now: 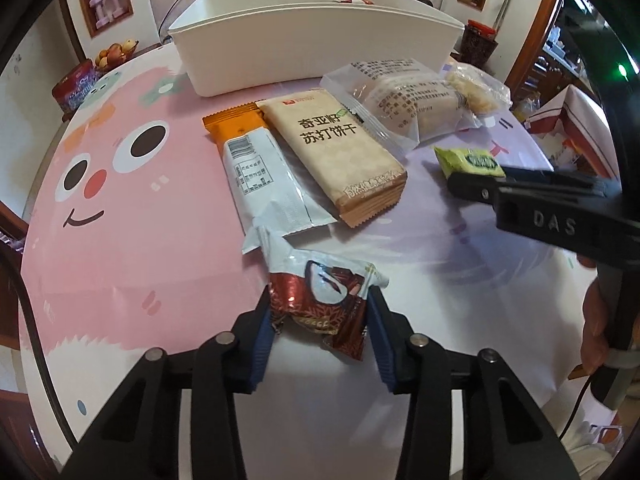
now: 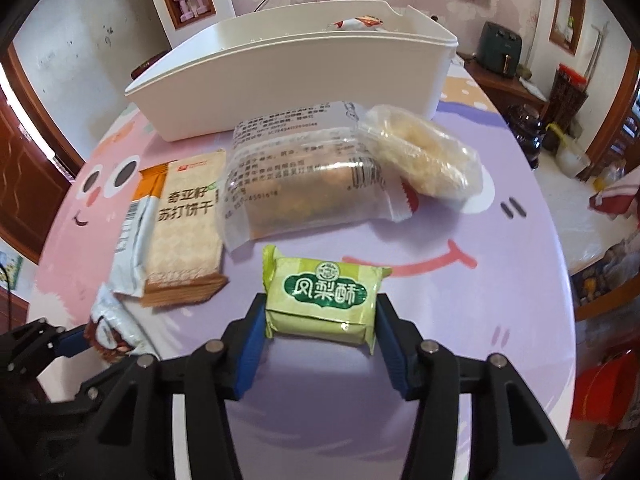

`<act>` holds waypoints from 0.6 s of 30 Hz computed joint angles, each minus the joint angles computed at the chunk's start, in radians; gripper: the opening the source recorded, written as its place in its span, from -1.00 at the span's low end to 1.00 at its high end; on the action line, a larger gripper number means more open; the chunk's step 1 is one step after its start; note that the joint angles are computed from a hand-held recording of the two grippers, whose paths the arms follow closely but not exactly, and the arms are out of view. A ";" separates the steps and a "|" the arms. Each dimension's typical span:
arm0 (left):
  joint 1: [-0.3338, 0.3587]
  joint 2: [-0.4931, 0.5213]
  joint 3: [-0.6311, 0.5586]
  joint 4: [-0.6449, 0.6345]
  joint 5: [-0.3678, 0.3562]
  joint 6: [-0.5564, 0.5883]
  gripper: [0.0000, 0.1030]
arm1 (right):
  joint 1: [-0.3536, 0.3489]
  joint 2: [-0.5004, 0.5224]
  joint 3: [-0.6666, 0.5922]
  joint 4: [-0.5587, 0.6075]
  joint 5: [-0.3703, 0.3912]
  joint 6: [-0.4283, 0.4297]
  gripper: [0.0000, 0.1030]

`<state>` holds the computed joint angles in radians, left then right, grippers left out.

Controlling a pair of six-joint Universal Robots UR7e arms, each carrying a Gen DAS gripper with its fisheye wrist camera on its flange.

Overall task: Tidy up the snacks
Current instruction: 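Grasp the green pastry packet with the right tool while the left tool grasps the brown chocolate packet, then carry both packets into the white bin and open both tools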

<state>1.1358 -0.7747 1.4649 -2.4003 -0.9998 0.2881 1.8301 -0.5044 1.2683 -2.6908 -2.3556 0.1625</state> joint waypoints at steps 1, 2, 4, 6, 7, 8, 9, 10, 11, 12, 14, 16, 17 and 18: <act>0.001 -0.002 -0.002 0.006 -0.008 -0.002 -0.22 | 0.002 -0.006 0.010 -0.003 0.005 0.003 0.01; 0.001 -0.005 -0.004 0.010 -0.016 -0.002 -0.22 | 0.004 -0.011 0.018 -0.006 0.011 0.006 0.01; -0.001 -0.013 -0.003 0.006 -0.032 0.003 -0.22 | 0.010 -0.018 0.027 -0.010 0.022 0.006 0.01; -0.004 -0.021 0.000 -0.006 -0.049 0.011 -0.23 | 0.018 -0.026 0.040 -0.023 0.031 0.002 0.01; -0.007 -0.025 0.000 -0.014 -0.057 0.017 -0.23 | 0.023 -0.029 0.043 -0.028 0.035 -0.002 0.01; -0.010 -0.029 0.000 -0.021 -0.066 0.021 -0.23 | 0.027 -0.031 0.046 -0.032 0.038 -0.006 0.01; -0.012 -0.033 -0.002 -0.022 -0.076 0.021 -0.23 | 0.031 -0.032 0.046 -0.036 0.040 -0.012 0.01; -0.014 -0.036 -0.006 -0.022 -0.088 0.021 -0.23 | 0.035 -0.032 0.045 -0.038 0.040 -0.017 0.01; -0.016 -0.041 -0.009 -0.025 -0.101 0.021 -0.23 | 0.039 -0.032 0.043 -0.039 0.039 -0.021 0.01; -0.018 -0.045 -0.010 -0.030 -0.108 0.022 -0.23 | 0.042 -0.032 0.041 -0.040 0.040 -0.024 0.01; -0.024 -0.053 -0.009 -0.046 -0.119 0.029 -0.23 | 0.048 -0.033 0.038 -0.040 0.043 -0.027 0.01; -0.027 -0.058 -0.010 -0.050 -0.123 0.032 -0.23 | 0.052 -0.033 0.034 -0.031 0.043 -0.027 0.01; -0.028 -0.060 -0.013 -0.048 -0.124 0.029 -0.23 | 0.054 -0.033 0.033 -0.028 0.045 -0.026 0.01; -0.029 -0.062 -0.015 -0.048 -0.124 0.028 -0.23 | 0.056 -0.034 0.033 -0.025 0.046 -0.023 0.01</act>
